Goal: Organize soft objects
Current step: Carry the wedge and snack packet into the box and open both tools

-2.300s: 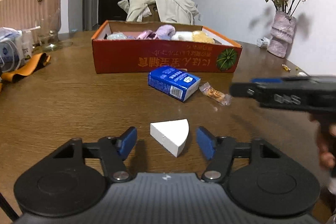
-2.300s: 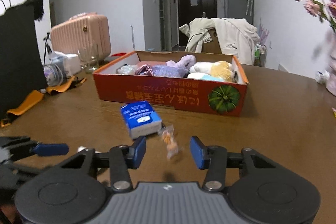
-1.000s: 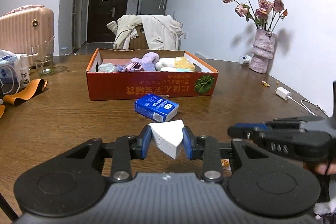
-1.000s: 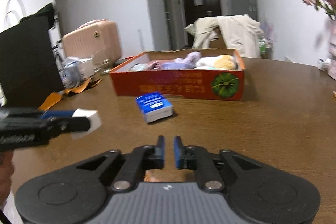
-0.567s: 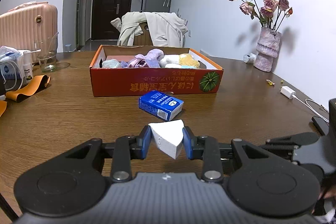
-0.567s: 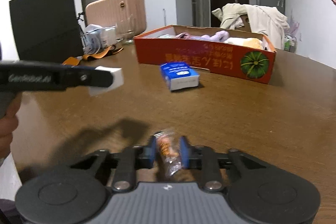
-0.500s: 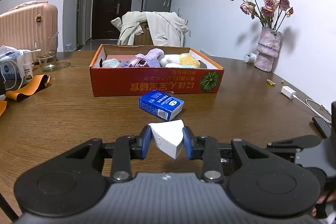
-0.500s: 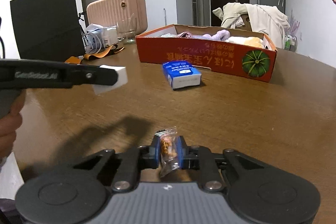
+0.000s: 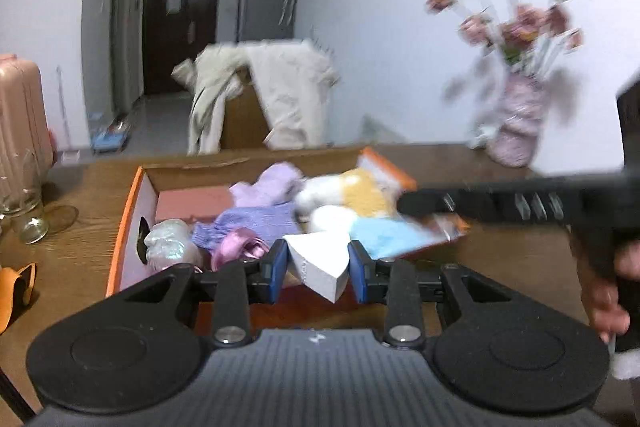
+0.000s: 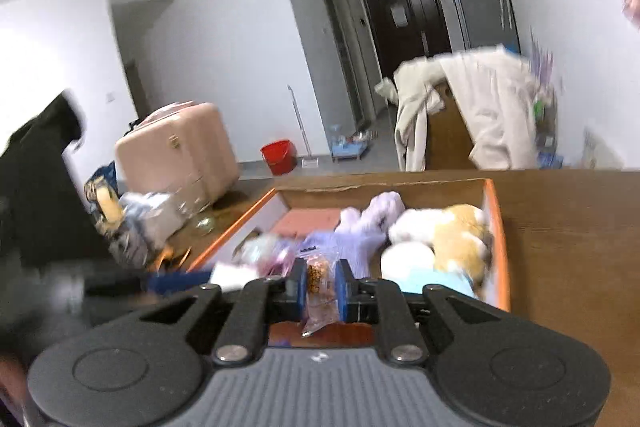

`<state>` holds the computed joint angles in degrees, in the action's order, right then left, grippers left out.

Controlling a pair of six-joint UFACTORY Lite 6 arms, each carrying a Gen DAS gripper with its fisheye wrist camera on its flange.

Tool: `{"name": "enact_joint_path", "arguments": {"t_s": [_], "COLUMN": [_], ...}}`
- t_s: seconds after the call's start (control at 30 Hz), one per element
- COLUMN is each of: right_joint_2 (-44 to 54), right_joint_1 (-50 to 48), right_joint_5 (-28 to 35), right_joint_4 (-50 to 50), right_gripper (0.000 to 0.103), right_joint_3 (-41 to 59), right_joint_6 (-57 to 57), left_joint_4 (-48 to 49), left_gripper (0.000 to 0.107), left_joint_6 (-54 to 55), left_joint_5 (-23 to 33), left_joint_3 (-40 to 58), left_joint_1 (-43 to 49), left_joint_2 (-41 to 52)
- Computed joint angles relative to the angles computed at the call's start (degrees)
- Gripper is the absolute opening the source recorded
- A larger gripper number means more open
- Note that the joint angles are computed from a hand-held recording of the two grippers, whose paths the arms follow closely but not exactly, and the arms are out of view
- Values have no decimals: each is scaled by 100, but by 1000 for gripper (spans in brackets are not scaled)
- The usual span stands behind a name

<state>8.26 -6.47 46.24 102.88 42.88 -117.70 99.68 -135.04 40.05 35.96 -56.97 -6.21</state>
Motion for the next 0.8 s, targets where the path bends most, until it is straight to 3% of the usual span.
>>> {"name": "enact_joint_path", "arguments": {"t_s": [0.1,0.23,0.33,0.4,0.53,0.67,0.8], "right_joint_2": [1479,3055,3622,3669,3473,2735,1414], "right_joint_1": [728,1376,1510,1504,1381,1191,831], "right_joint_5": [-736,-1774,-1962,-1882,-1732,-1594,-1377], "right_joint_4": [284,442,531,931,944,1004,918], "right_gripper": [14,18,23,34,37,39,48], "right_joint_3": [1628,3324,3884,3846,3646,2943,1751], "right_joint_6": [469,978,1034,681,661,380,-50], "left_joint_4": [838,1247,1969,2337,2638,1668,-52], "left_gripper": [33,39,47,52,70,70,70], "left_joint_6": [-338,-237,-784,-1116,-1431,-575,860], "left_joint_5": [-903,-1079,-1207,-1161,-1102,-895,-361], "left_joint_3": [545,1127,974,762,418,149,-294], "left_joint_1": [1033,1597,1859,1930,1898,1671,1107], "left_joint_2": [706,1590,1622,1485,1016,290,-923]}}
